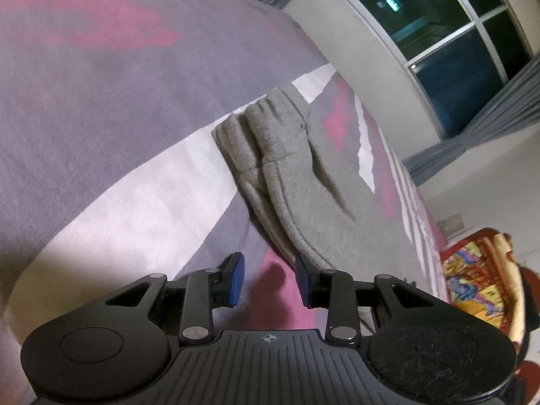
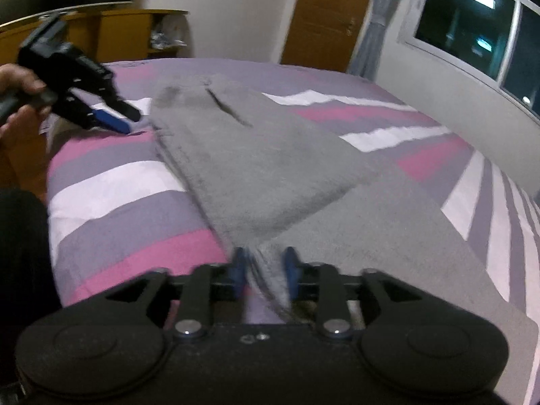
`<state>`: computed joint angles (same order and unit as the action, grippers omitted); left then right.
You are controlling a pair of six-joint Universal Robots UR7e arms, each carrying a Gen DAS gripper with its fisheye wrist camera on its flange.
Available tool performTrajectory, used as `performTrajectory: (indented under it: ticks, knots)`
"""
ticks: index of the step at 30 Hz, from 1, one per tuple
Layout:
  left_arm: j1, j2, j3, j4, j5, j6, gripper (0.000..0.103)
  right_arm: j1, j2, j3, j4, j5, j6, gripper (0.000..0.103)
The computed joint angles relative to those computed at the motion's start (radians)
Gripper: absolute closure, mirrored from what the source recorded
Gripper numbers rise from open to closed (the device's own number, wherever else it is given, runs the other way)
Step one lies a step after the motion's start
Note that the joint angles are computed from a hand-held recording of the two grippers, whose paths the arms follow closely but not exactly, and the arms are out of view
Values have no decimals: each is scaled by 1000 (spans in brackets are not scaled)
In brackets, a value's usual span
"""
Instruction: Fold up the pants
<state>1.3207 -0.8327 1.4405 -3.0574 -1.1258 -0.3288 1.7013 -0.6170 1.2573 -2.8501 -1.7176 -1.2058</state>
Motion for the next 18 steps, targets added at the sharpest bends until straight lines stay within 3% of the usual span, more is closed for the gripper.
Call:
performTrajectory:
  ticks: [2, 3, 4, 7, 10, 12, 15, 18]
  knots:
    - [-24, 5, -4, 4, 51, 39, 69, -10, -37, 2, 72, 79, 120, 69]
    - [-37, 10, -11, 15, 76, 58, 69, -18, -57, 12, 71, 122, 184, 86]
    - [-50, 17, -18, 15, 89, 84, 69, -21, -76, 31, 29, 131, 221, 92]
    - [-86, 50, -57, 2, 76, 153, 69, -33, -126, 98, -116, 108, 250, 89]
    - [-126, 119, -144, 41, 21, 232, 69, -47, -157, 132, -251, 15, 288, 89]
    - [-152, 184, -231, 112, -27, 279, 69, -57, -173, 133, -286, -56, 361, 89]
    - [-177, 285, -364, 226, -76, 306, 69, -77, -195, 127, -286, -154, 506, 89]
    - [-180, 387, -509, 381, -68, 299, 69, -88, -189, 95, -204, -230, 565, 86]
